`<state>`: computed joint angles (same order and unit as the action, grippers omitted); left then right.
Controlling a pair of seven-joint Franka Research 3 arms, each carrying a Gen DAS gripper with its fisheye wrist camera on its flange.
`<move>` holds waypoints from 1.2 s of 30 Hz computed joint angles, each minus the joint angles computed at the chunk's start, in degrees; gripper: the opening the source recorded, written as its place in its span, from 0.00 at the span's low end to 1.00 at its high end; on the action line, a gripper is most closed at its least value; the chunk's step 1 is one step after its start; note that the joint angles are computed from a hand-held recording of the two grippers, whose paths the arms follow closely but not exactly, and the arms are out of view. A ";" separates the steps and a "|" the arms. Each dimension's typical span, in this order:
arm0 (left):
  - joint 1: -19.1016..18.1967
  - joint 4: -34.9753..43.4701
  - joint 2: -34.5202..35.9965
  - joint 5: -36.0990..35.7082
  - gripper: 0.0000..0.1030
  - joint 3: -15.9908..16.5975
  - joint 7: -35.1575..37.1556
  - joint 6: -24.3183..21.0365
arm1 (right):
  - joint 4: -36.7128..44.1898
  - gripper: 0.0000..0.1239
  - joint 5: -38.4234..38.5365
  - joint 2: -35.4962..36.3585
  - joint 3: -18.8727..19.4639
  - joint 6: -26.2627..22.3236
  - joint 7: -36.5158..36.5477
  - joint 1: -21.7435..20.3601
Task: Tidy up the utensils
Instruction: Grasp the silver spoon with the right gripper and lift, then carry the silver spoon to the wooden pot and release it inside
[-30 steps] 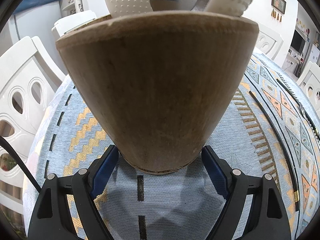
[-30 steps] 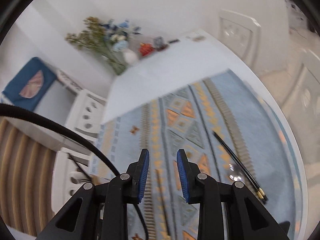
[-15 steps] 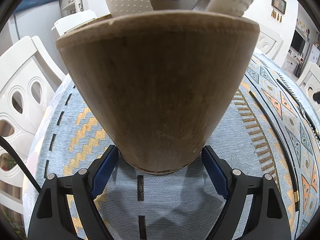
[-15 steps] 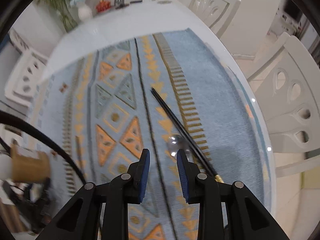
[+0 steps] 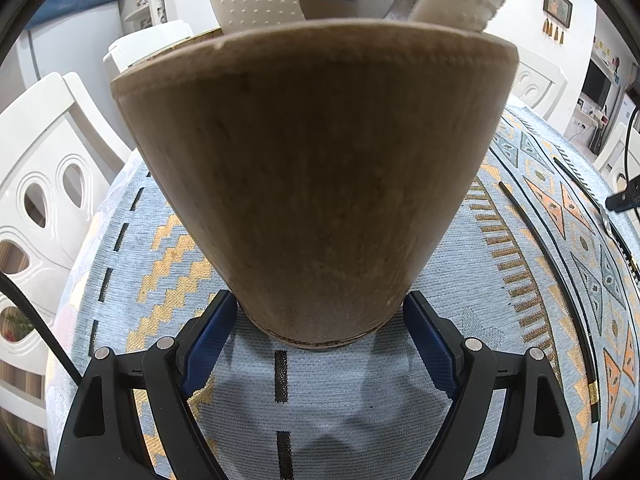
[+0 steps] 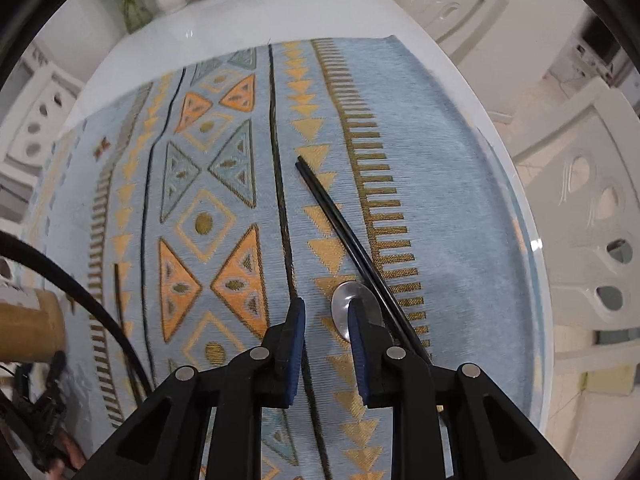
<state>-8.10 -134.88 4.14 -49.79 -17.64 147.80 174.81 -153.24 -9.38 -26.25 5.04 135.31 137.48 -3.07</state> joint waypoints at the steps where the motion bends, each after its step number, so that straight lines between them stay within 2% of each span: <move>1: -0.03 -0.01 0.00 0.03 0.82 -0.01 -0.08 0.01 | -0.01 0.17 1.31 0.58 -0.67 -0.38 -0.48 0.35; 3: 0.01 -0.01 -0.01 0.04 0.82 0.00 -0.05 -0.02 | -0.67 0.17 5.50 1.28 -2.79 -0.28 -2.18 1.23; 5: 0.01 0.01 -0.01 0.03 0.82 0.01 -0.05 -0.10 | -1.45 0.17 6.74 1.22 -2.88 -0.54 -1.62 0.61; 10: -0.11 -0.08 0.09 1.45 0.82 0.21 -1.30 0.03 | -2.92 0.17 4.69 0.36 -1.48 0.65 0.02 -0.75; 18: 0.63 0.12 0.55 2.11 0.83 -0.43 -1.72 0.14 | -0.70 0.23 0.30 2.76 0.06 -1.41 2.08 -0.26; 22: 0.87 0.12 0.56 2.08 0.83 -0.67 -1.65 0.16 | -1.15 0.30 -1.18 3.23 -0.71 0.21 2.17 -0.54; 24: 0.93 0.11 0.54 2.00 0.83 -0.72 -1.60 0.10 | -2.96 0.32 1.73 1.98 -2.79 3.03 0.60 -0.21; 26: 0.93 0.06 0.48 2.04 0.83 -0.73 -1.60 0.14 | -4.23 0.30 5.04 1.67 -4.80 5.86 -1.44 -0.73; 28: 0.93 0.07 0.47 2.02 0.83 -0.71 -1.60 0.10 | -5.38 0.18 8.44 0.09 -6.13 6.15 -2.61 -1.57; 30: 0.89 0.05 0.45 2.05 0.83 -0.68 -1.65 0.09 | -8.35 0.14 15.55 -3.00 -9.21 8.88 -5.35 -1.14; 32: 0.87 0.05 0.46 2.17 0.83 -0.65 -1.72 0.12 | -10.54 0.10 19.98 -5.45 -10.50 10.39 -7.44 -1.69; 35: 0.87 0.03 0.45 2.29 0.83 -0.65 -1.85 0.10 | -12.37 0.08 21.17 -7.01 -7.93 10.67 -7.10 -4.40; 36: 0.84 0.03 0.48 2.44 0.83 -0.62 -1.98 0.14 | -12.81 0.08 21.90 -7.24 -8.14 11.12 -8.06 -4.37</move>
